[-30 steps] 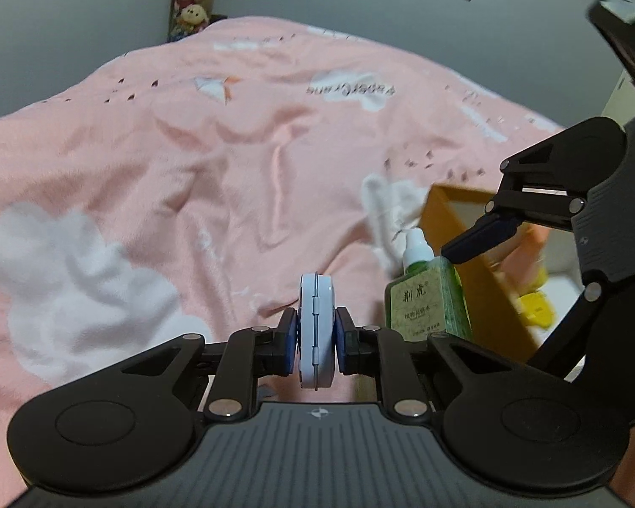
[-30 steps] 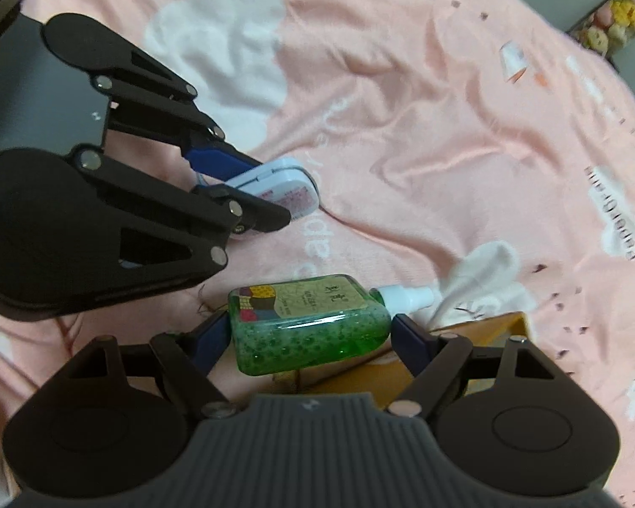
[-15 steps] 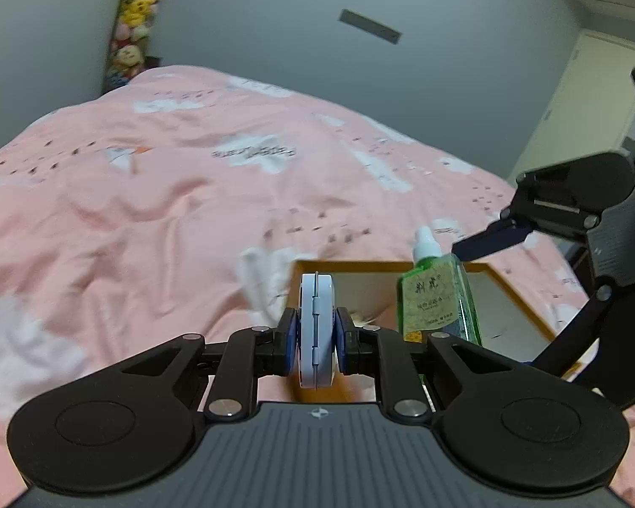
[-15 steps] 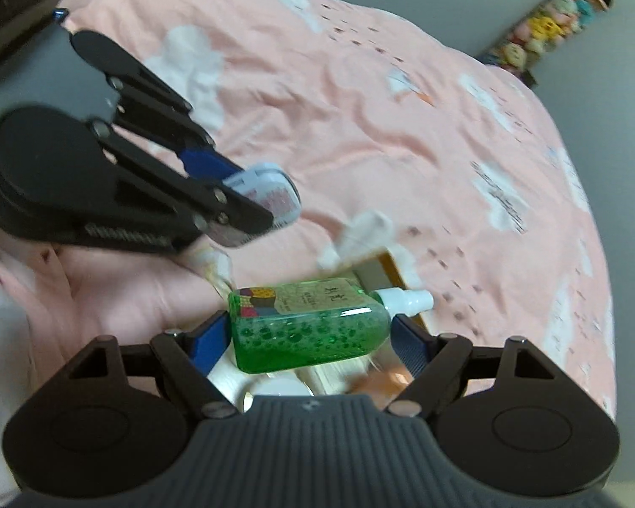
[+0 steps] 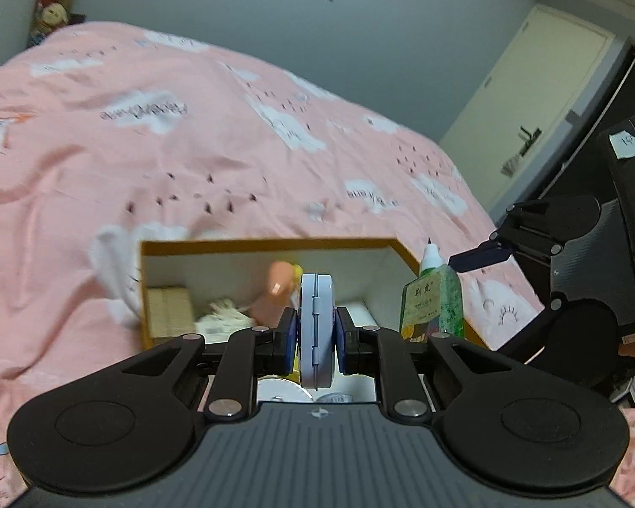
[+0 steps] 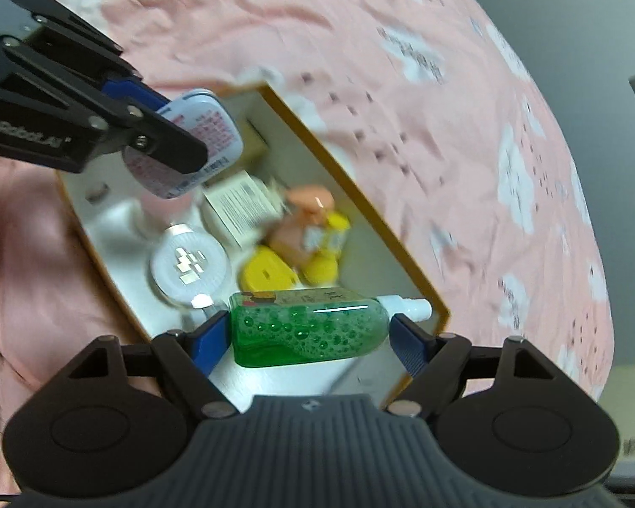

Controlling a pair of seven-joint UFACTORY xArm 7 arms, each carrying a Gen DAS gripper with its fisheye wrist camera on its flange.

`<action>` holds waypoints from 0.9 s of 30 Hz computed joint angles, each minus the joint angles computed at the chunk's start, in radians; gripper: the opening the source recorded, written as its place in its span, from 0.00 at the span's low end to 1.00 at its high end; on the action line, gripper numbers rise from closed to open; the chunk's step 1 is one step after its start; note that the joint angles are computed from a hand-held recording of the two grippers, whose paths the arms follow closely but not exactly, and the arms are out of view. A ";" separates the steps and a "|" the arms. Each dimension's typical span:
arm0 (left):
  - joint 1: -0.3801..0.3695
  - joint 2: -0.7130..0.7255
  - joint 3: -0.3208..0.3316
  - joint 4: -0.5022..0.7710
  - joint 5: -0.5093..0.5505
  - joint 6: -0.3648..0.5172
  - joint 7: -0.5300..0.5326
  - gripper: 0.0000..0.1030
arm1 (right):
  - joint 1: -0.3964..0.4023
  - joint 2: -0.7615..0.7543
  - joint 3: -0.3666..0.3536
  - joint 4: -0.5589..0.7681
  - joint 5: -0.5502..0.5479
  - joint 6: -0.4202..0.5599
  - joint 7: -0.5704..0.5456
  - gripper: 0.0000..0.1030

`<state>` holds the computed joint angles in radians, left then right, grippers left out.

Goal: Organize rigid objects
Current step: 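Carry green bottle and pink tin into the box and open right tool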

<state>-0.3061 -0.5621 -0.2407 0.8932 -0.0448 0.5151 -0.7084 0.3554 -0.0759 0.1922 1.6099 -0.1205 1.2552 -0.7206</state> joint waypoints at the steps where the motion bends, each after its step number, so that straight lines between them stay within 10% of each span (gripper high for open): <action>1: -0.003 0.020 -0.001 0.010 -0.001 -0.002 0.004 0.19 | -0.006 0.003 -0.006 -0.001 -0.007 0.005 0.000 0.77; 24: -0.038 0.185 0.060 0.097 -0.085 0.034 0.100 0.19 | -0.023 0.130 -0.031 -0.025 -0.115 0.033 -0.329 0.76; 27: -0.045 0.197 0.066 0.101 -0.109 0.040 0.110 0.19 | -0.020 0.172 -0.031 0.023 -0.071 0.077 -0.335 0.35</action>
<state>-0.3515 -0.3652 -0.1752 0.9942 -0.1536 0.5552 -0.5979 0.3357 0.0964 0.1610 1.6325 -0.1913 1.3319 -1.0551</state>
